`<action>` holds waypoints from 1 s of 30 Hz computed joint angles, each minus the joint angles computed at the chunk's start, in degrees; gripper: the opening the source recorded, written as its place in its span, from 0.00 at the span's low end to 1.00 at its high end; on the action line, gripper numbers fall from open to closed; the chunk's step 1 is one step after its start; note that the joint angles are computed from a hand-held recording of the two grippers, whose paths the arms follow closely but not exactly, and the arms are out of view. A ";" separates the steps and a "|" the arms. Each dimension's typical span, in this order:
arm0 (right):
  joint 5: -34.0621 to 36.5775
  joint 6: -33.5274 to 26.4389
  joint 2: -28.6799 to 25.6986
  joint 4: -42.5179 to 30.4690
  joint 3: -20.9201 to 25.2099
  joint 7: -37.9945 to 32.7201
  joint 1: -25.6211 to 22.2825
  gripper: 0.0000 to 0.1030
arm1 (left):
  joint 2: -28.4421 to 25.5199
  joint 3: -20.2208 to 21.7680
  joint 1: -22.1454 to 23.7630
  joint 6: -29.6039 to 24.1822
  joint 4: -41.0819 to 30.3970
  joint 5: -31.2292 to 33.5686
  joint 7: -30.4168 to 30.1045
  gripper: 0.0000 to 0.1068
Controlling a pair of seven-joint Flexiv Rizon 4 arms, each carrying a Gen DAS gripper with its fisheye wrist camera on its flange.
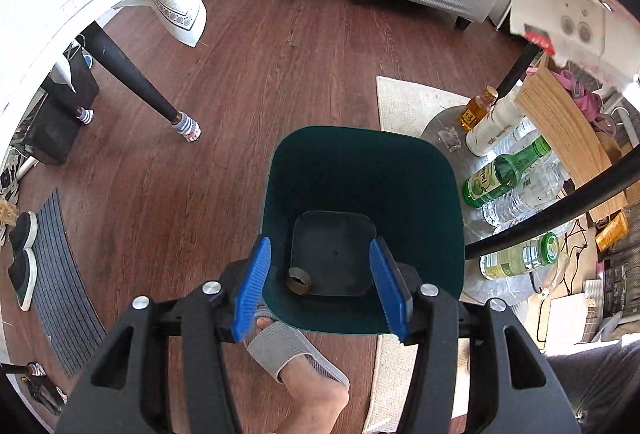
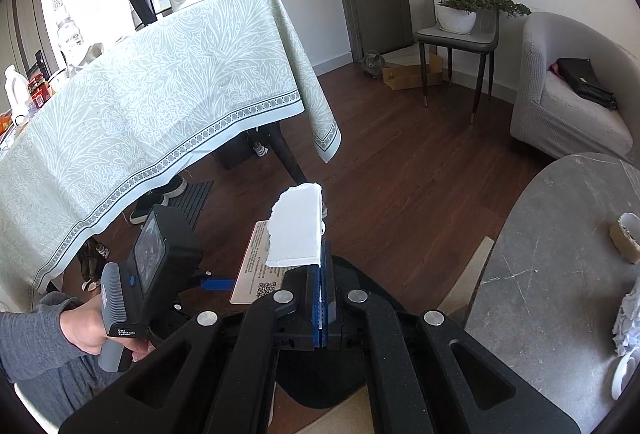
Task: Collect trash
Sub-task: 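Lower the white printed box into the green bin and open the right tool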
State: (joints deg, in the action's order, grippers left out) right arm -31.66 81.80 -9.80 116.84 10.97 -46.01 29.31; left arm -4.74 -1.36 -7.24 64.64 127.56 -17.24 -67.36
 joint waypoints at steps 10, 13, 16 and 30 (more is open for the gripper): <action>4.73 -9.07 -5.10 -4.93 1.49 -2.60 2.02 0.00 | 2.81 -0.19 -0.23 5.28 2.59 -9.55 6.79 0.46; 6.07 -11.28 -6.41 -6.21 1.90 -3.70 2.52 0.00 | 3.77 -0.17 -0.69 6.71 3.15 -13.77 9.46 0.42; 7.30 -12.74 -7.80 -7.25 2.16 -4.52 3.08 0.00 | 4.72 0.03 -1.30 8.11 3.39 -17.43 11.66 0.39; 10.54 -17.49 -13.66 -10.92 1.81 -6.32 5.24 0.00 | 6.93 0.16 -4.18 10.60 1.44 -25.24 14.26 0.26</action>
